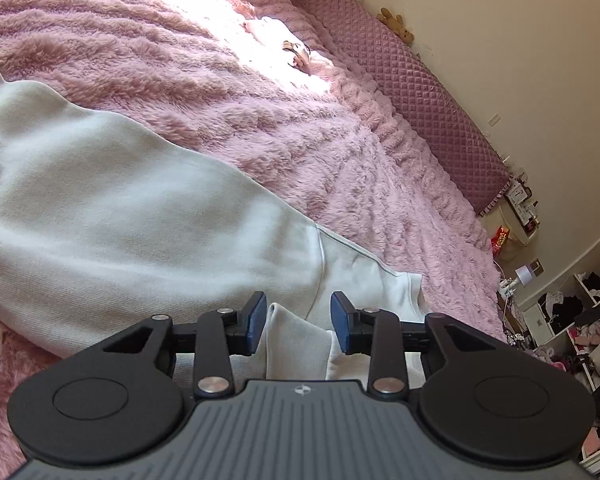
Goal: Fold small clothes
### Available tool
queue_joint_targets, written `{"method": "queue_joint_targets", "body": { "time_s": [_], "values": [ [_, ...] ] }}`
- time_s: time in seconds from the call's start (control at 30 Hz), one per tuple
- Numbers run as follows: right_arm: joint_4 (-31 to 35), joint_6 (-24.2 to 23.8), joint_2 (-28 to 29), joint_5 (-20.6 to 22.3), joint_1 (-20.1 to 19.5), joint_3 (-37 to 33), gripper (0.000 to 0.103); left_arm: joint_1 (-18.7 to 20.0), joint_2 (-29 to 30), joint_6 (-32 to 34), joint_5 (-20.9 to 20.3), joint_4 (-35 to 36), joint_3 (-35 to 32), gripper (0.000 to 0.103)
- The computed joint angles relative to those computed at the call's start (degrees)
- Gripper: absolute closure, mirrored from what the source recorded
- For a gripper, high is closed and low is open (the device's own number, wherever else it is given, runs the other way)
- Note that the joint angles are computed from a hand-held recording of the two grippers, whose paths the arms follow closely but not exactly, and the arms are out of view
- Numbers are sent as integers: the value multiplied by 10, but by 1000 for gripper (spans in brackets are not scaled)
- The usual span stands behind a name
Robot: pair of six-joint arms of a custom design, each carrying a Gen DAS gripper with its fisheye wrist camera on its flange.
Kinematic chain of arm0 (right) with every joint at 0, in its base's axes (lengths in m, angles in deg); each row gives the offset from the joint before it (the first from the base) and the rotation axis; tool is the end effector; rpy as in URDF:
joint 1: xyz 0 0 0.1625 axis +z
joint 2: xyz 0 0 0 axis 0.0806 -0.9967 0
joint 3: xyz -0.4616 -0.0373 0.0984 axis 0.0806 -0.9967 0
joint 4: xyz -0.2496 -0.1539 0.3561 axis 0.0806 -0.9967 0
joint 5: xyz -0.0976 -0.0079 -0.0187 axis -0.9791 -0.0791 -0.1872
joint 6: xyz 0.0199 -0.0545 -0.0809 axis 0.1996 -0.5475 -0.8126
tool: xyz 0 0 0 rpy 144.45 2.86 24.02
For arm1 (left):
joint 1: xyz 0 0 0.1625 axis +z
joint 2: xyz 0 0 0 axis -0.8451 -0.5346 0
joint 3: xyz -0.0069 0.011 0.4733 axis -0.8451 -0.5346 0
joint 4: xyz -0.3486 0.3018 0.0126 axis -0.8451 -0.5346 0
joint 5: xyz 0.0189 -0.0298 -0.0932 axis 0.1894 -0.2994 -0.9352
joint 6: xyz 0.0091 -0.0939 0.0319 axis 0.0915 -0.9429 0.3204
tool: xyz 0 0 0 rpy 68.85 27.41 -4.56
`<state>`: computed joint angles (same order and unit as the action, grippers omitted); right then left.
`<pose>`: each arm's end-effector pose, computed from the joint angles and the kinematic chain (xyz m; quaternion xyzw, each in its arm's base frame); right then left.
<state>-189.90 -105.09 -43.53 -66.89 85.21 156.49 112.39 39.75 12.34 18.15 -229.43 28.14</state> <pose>0.0777 -0.6112 0.2306 0.1205 -0.8097 0.4152 0.3968 -0.1876 -0.6139 0.1454 -0.0895 0.8494 -0.5131 0.0847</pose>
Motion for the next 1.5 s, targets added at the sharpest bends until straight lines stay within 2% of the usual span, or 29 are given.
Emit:
{"method": "queue_joint_targets", "body": {
  "time_s": [0.2, 0.23, 0.3, 0.37, 0.47, 0.5, 0.7, 0.8, 0.87, 0.97, 1.0, 1.03, 1.1, 1.13, 1.2, 1.33, 1.43, 1.5],
  "values": [
    [18, 32, -7, -4, -2, 3, 30, 20, -5, -23, -48, 39, -9, 58],
    [19, 34, -7, -4, -2, 4, 30, 25, -3, -14, -71, 33, -11, 78],
    [18, 32, -7, -6, -2, 5, 30, 22, 1, 15, -78, 27, -16, 103],
    [17, 28, -7, -8, -2, 4, 30, 15, 8, 50, -80, -2, -16, 103],
    [12, 22, -5, -9, -2, 3, 30, -4, 22, 117, -50, -78, -15, 103],
    [8, 20, -4, -11, -2, 2, 30, -4, 21, 119, -49, -81, -16, 103],
    [-31, 12, 6, -27, -2, -2, 29, 10, 19, 31, 33, 40, -25, 103],
    [-51, 13, 7, -22, -6, -7, 28, 16, 18, 22, 34, 53, -21, 103],
    [-34, 28, 4, -36, -4, -14, 27, 14, 8, 13, 22, 39, -11, 103],
    [-10, 60, -8, -36, 2, -12, 27, 10, -23, -5, -13, 15, 17, 98],
    [-9, 60, -9, -33, 6, -10, 27, 9, -39, -5, -26, 13, 30, 84],
    [-11, 57, -10, -28, 12, -8, 27, 5, -57, -5, -23, 19, 42, 63],
    [-3, 52, -12, -10, 28, -1, 27, -8, -97, -2, -6, 20, 75, 41],
    [5, 53, -12, 0, 37, 2, 27, -14, -115, 2, 5, 13, 91, 36],
    [22, 58, -7, 19, 56, 6, 27, -27, -156, 2, 31, 7, 126, 35],
    [55, 69, 17, 42, 95, 2, 27, -52, -244, -37, 122, 5, 196, 34],
    [76, 79, 44, 50, 125, -7, 27, -52, -296, -78, 183, 10, 233, 34],
    [86, 80, 61, 49, 143, -15, 27, -45, -318, -104, 209, 10, 248, 34]
  ]
}}
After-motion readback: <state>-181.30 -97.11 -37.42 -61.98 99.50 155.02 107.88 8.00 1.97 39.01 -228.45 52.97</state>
